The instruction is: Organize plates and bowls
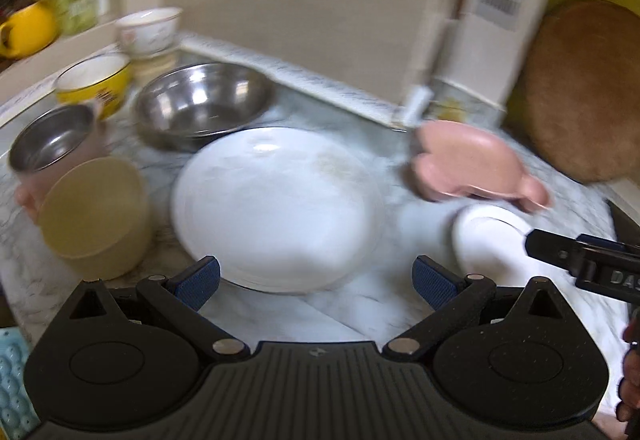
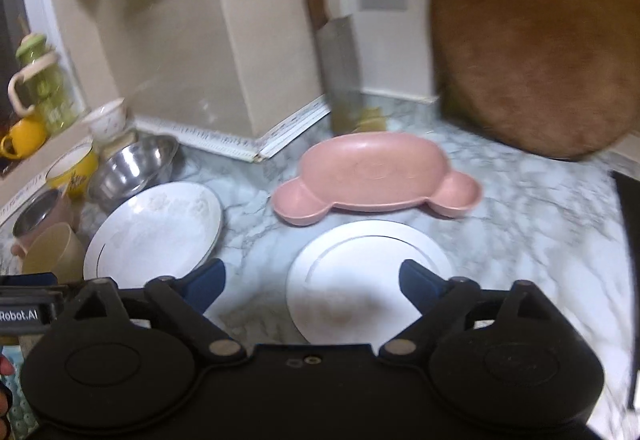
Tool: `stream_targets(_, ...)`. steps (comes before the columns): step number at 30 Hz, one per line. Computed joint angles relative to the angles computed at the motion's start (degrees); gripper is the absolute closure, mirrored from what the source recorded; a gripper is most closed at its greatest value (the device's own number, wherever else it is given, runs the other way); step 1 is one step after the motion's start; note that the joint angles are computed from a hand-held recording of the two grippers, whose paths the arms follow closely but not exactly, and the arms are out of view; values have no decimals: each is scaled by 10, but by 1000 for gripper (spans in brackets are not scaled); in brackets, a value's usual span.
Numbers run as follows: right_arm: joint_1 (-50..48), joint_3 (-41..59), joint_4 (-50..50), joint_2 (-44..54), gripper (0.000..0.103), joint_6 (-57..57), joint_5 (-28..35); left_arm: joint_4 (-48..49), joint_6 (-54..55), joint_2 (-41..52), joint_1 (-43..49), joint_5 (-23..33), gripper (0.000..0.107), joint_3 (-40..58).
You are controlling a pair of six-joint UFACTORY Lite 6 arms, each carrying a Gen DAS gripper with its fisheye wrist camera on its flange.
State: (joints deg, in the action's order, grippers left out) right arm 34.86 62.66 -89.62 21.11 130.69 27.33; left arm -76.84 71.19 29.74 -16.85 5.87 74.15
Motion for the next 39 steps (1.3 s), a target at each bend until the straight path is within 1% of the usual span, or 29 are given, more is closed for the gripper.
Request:
stream_targets(1,-16,26,3,20,14,-22,-26,52,-60,19,5,-9,5,17)
stream_targets(2,-30,58,30,44,15,-68,-48,108,-120,35,11,-11,5,32)
stream_targets(4,-51,121,114,88,17,-188,-91,218,-240,61,24,-7,5,58)
stream_targets(5,-61,154,160,114,17,-248,-111,274,-300,73,29,-8,8,70)
stream_targets(6,-67,187,208,139,18,-308,-125,328,-360,86,37,-1,10,85)
stream_targets(8,-82,245,309,186,22,-428,-153,431,-480,118,55,34,12,129)
stream_targets(9,-85,281,366,214,23,-488,-156,470,-533,133,60,50,14,150)
stream_targets(10,-90,314,422,239,25,-548,-159,484,-562,147,65,67,17,169)
stream_targets(11,-93,348,477,265,26,-608,-158,474,-567,162,72,89,25,192)
stream_targets(12,-96,380,536,287,29,-668,-152,457,-558,175,78,108,30,210)
stream_targets(13,-99,415,596,311,29,-728,-143,464,-572,185,78,115,30,223)
stream_targets(14,-101,454,656,337,30,-788,-130,495,-606,193,76,111,30,231)
stream_targets(16,-108,544,771,393,36,-908,-89,513,-629,207,77,116,31,248)
stream_targets(17,-114,597,826,423,37,-968,-61,509,-631,213,78,123,36,258)
stream_targets(18,-119,642,860,452,43,-1003,-38,509,-637,221,79,130,39,270)
stream_targets(19,-121,683,874,478,47,-1015,-19,514,-647,226,80,134,39,277)
stream_targets(20,-124,723,883,502,48,-1017,0,527,-665,231,80,134,42,284)
stream_targets(21,-126,770,890,530,53,-1017,23,533,-673,237,81,137,45,291)
stream_targets(22,-129,803,905,550,60,-1027,37,528,-670,242,84,140,47,297)
stream_targets(24,-133,827,925,565,66,-1039,43,533,-684,258,88,150,52,320)
stream_targets(25,-133,863,928,585,69,-1041,59,533,-687,260,89,154,54,321)
stream_targets(26,-134,879,936,595,72,-1045,65,526,-684,263,92,161,59,326)
stream_targets(27,-135,870,950,590,76,-1055,61,517,-681,268,95,167,65,332)
stream_targets(30,-137,849,975,578,81,-1074,52,506,-678,274,100,174,74,339)
stream_targets(31,-137,848,981,578,83,-1078,53,499,-671,268,101,173,75,330)
stream_targets(36,-135,827,982,567,91,-1067,41,492,-663,265,102,169,90,327)
stream_targets(39,-137,789,995,548,93,-1068,23,509,-674,264,97,166,91,327)
